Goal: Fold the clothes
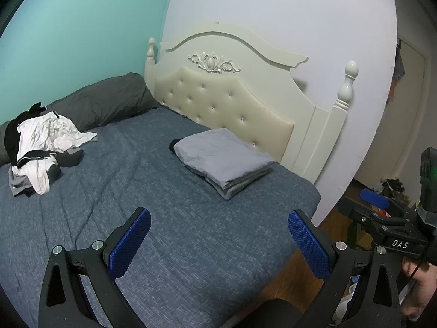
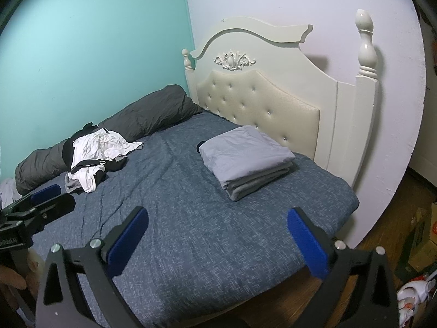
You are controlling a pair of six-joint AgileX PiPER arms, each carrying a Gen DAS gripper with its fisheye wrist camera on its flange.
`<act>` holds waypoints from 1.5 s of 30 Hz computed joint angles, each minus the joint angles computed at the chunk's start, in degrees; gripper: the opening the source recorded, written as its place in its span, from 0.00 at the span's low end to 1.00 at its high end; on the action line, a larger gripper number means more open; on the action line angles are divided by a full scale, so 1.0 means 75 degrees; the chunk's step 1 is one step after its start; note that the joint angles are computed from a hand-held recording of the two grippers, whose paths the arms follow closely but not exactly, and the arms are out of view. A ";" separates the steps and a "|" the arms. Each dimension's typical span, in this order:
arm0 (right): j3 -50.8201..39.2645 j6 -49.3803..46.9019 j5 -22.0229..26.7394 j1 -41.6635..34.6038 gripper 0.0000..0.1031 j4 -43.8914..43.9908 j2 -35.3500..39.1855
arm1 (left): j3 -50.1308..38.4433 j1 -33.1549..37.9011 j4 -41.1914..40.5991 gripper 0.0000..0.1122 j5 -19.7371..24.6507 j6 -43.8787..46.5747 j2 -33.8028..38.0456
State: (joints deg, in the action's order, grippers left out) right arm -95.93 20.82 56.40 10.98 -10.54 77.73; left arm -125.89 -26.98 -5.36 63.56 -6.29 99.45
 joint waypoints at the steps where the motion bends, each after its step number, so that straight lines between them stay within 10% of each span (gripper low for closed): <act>1: -0.0002 0.0005 0.0002 -0.0007 0.99 0.0011 -0.0004 | -0.0005 -0.0002 0.0002 0.91 0.0001 0.0000 0.0000; 45: 0.0082 -0.0069 -0.0044 -0.0139 0.99 0.0191 0.0008 | -0.0175 0.0030 -0.0017 0.91 0.0148 -0.0004 0.0093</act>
